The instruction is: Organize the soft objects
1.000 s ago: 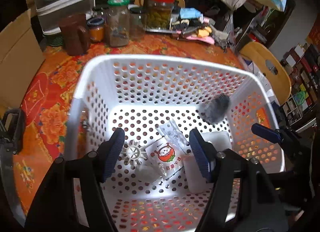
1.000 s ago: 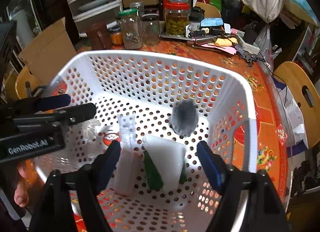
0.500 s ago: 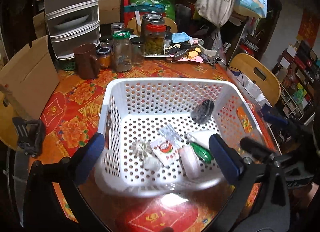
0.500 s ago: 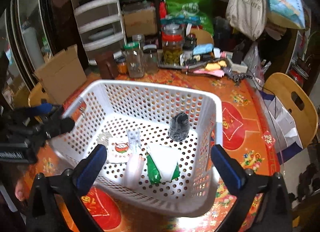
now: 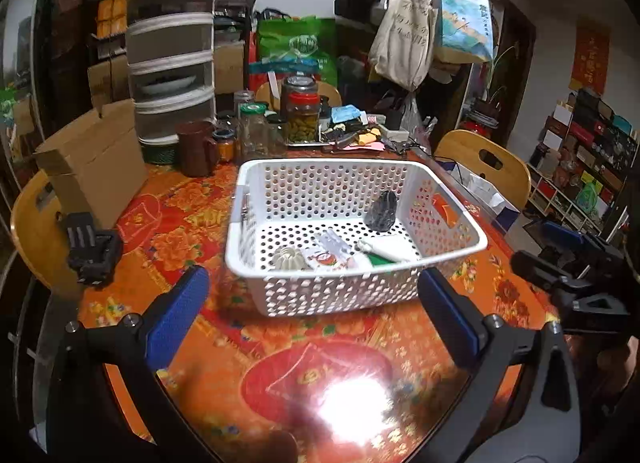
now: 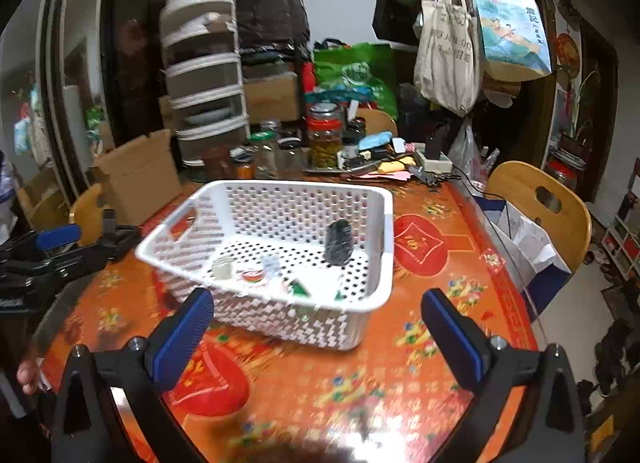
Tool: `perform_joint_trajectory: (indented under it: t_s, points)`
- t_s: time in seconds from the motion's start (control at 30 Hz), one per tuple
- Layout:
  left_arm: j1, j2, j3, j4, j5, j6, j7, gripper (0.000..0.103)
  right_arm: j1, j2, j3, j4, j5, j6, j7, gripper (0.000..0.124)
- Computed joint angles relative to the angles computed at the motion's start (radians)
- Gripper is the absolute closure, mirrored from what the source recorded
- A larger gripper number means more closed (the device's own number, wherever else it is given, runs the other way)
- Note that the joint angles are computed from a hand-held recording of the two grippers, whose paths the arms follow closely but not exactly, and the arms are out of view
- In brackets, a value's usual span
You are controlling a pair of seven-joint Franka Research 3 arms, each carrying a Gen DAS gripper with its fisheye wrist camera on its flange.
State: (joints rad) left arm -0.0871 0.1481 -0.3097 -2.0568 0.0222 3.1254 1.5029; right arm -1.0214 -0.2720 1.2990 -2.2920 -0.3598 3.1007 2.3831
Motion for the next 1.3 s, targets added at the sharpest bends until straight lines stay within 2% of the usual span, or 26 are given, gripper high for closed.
perform_joint_trajectory:
  t_s: [0.03, 0.07, 0.13, 0.2, 0.23, 0.27, 0.33, 0.37, 0.47, 0.5, 0.57, 0.6, 0.67, 0.77, 0.83, 0.93, 1.07, 1.13, 1.3]
  points:
    - [-0.017, -0.029, 0.026, -0.040, 0.027, 0.021, -0.028, 0.000, 0.079, -0.025, -0.068, -0.033, 0.020, 0.016, 0.003, 0.021]
    - [-0.007, -0.058, 0.017, -0.079, 0.013, 0.042, -0.022, 0.000, 0.130, -0.045, -0.110, -0.056, 0.030, 0.022, 0.010, 0.021]
    - [0.036, -0.113, -0.041, -0.150, -0.111, 0.075, 0.081, 0.000, 0.226, -0.074, -0.189, -0.097, 0.047, 0.036, 0.020, 0.021]
    - [0.009, -0.158, -0.038, -0.201, -0.238, 0.102, 0.182, 0.000, 0.316, -0.102, -0.262, -0.137, 0.066, 0.049, 0.025, 0.021]
    - [0.002, -0.184, -0.035, -0.234, -0.241, 0.117, 0.180, 0.000, 0.357, -0.115, -0.295, -0.155, 0.074, 0.057, 0.023, 0.021]
    - [0.029, -0.213, -0.058, -0.266, -0.193, 0.124, 0.129, 0.000, 0.395, -0.130, -0.323, -0.171, 0.084, 0.057, 0.019, 0.021]
    - [0.133, -0.260, -0.158, -0.311, -0.113, 0.135, 0.041, 0.000, 0.445, -0.165, -0.357, -0.196, 0.100, 0.050, 0.017, 0.021]
    - [0.145, -0.288, -0.173, -0.336, -0.102, 0.141, 0.025, 0.000, 0.480, -0.185, -0.382, -0.210, 0.111, 0.044, 0.015, 0.021]
    - [0.079, -0.357, -0.122, -0.406, -0.095, 0.166, -0.019, 0.000, 0.557, -0.232, -0.434, -0.246, 0.133, 0.034, 0.010, 0.021]
    - [0.094, -0.380, -0.142, -0.428, -0.089, 0.178, -0.040, 0.000, 0.588, -0.238, -0.457, -0.259, 0.142, 0.035, 0.007, 0.021]
    - [0.168, -0.419, -0.220, -0.456, -0.075, 0.178, -0.081, 0.000, 0.646, -0.251, -0.498, -0.279, 0.156, 0.021, -0.005, 0.021]
    - [0.166, -0.431, -0.222, -0.469, -0.067, 0.179, -0.092, 0.000, 0.655, -0.260, -0.504, -0.284, 0.157, 0.013, -0.006, 0.021]
    - [0.098, -0.440, -0.158, -0.486, -0.042, 0.164, -0.107, 0.000, 0.674, -0.277, -0.512, -0.294, 0.154, -0.005, -0.007, 0.021]
    - [0.074, -0.436, -0.133, -0.492, -0.013, 0.156, -0.142, 0.000, 0.687, -0.275, -0.519, -0.297, 0.143, -0.018, -0.003, 0.021]
    - [0.130, -0.436, -0.184, -0.489, 0.011, 0.156, -0.174, 0.000, 0.688, -0.261, -0.522, -0.294, 0.132, -0.017, 0.000, 0.021]
    - [0.299, -0.440, -0.343, -0.473, 0.054, 0.156, -0.231, 0.000, 0.689, -0.245, -0.528, -0.292, 0.119, -0.015, 0.008, 0.021]
    - [0.443, -0.424, -0.473, -0.444, 0.110, 0.154, -0.289, 0.000, 0.680, -0.223, -0.527, -0.287, 0.103, -0.010, 0.022, 0.021]
    - [0.496, -0.415, -0.519, -0.432, 0.137, 0.147, -0.315, 0.000, 0.671, -0.212, -0.522, -0.282, 0.094, -0.010, 0.029, 0.021]
    - [0.578, -0.375, -0.584, -0.405, 0.209, 0.136, -0.370, 0.000, 0.655, -0.181, -0.514, -0.272, 0.065, -0.014, 0.049, 0.021]
